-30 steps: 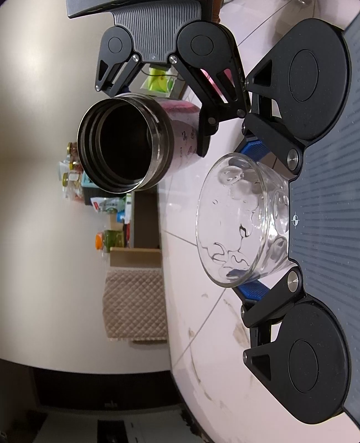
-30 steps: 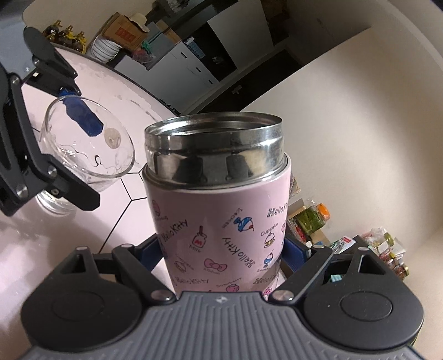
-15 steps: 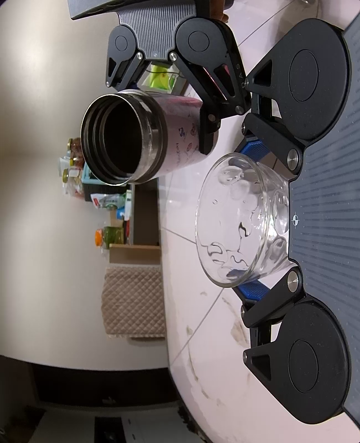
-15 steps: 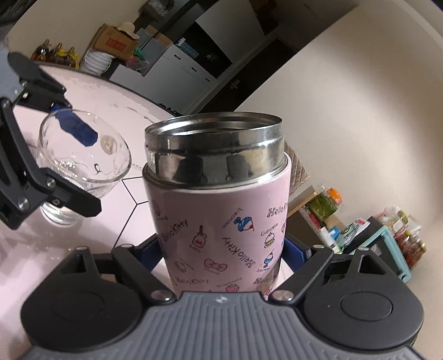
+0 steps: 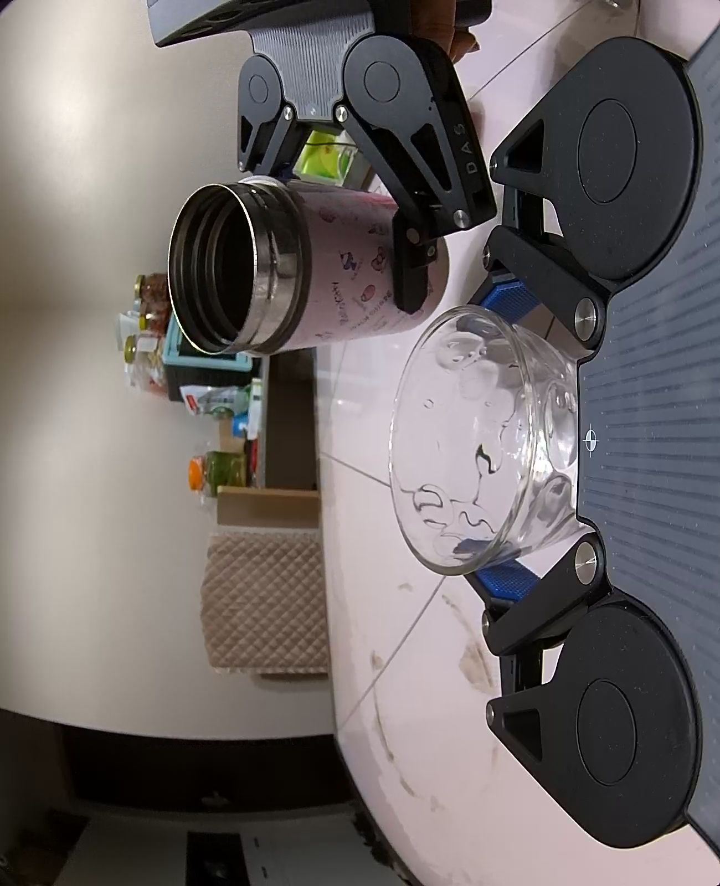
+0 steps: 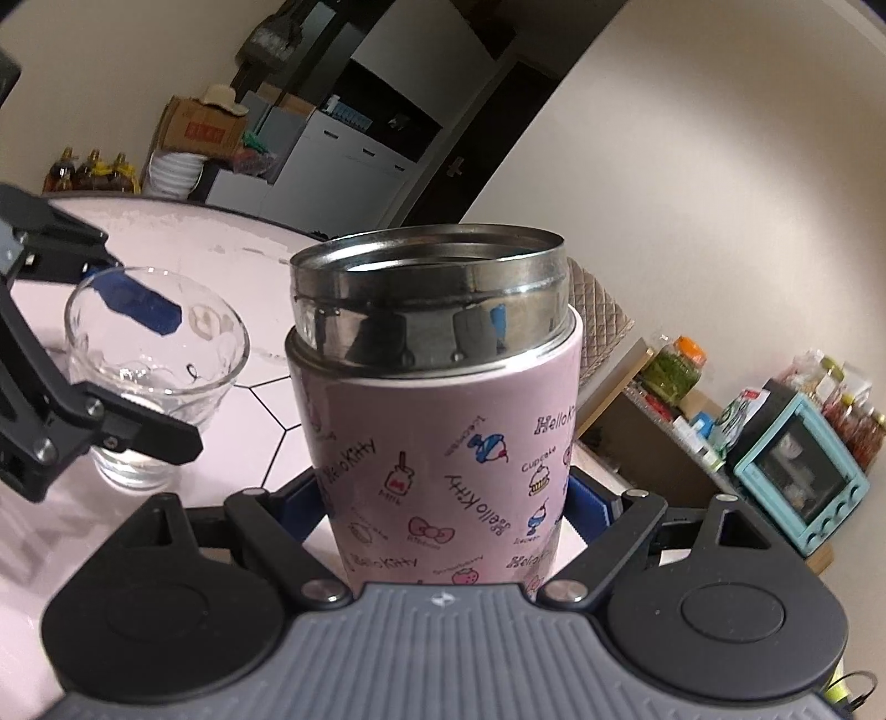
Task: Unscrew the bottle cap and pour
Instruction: 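Lower the glass with the left gripper while the right lowers the pink jar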
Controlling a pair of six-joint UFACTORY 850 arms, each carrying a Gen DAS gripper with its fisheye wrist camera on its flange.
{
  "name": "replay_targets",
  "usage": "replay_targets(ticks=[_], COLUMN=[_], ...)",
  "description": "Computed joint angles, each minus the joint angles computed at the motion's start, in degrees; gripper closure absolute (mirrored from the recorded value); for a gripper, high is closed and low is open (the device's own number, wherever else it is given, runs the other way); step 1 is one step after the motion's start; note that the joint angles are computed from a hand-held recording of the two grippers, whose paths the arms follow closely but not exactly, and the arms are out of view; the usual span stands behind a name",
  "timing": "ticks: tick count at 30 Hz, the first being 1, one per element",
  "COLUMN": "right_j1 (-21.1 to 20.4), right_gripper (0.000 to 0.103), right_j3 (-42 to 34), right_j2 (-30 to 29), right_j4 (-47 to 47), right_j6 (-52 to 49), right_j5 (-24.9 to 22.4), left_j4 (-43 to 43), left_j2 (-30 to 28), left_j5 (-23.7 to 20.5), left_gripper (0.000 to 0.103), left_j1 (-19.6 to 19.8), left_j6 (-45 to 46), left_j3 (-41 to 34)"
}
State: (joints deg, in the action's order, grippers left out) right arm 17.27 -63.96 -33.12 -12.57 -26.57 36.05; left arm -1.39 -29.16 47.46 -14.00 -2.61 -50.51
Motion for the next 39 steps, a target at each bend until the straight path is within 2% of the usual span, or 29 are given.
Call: replay_targets(ticks=[22,39], right_j1=[-2.0,-3.7], right_gripper=[0.014,0.014], right_j3=[-2.4,-2.5], right_j2=[-0.7,-0.7], right_j4=[-10.6,-19.6], right_j6=[16.7,30.5], right_j5=[-3.2,-2.9], left_j4=[-1.8,-3.7], left_j2=[0.1,-0.1], left_j5=[-0.7,-1.1], left_gripper=[0.016,0.016], left_j1=[-0.5,-0.8], left_j6=[0.5,0.8], left_j3=[-0.1,-0.5])
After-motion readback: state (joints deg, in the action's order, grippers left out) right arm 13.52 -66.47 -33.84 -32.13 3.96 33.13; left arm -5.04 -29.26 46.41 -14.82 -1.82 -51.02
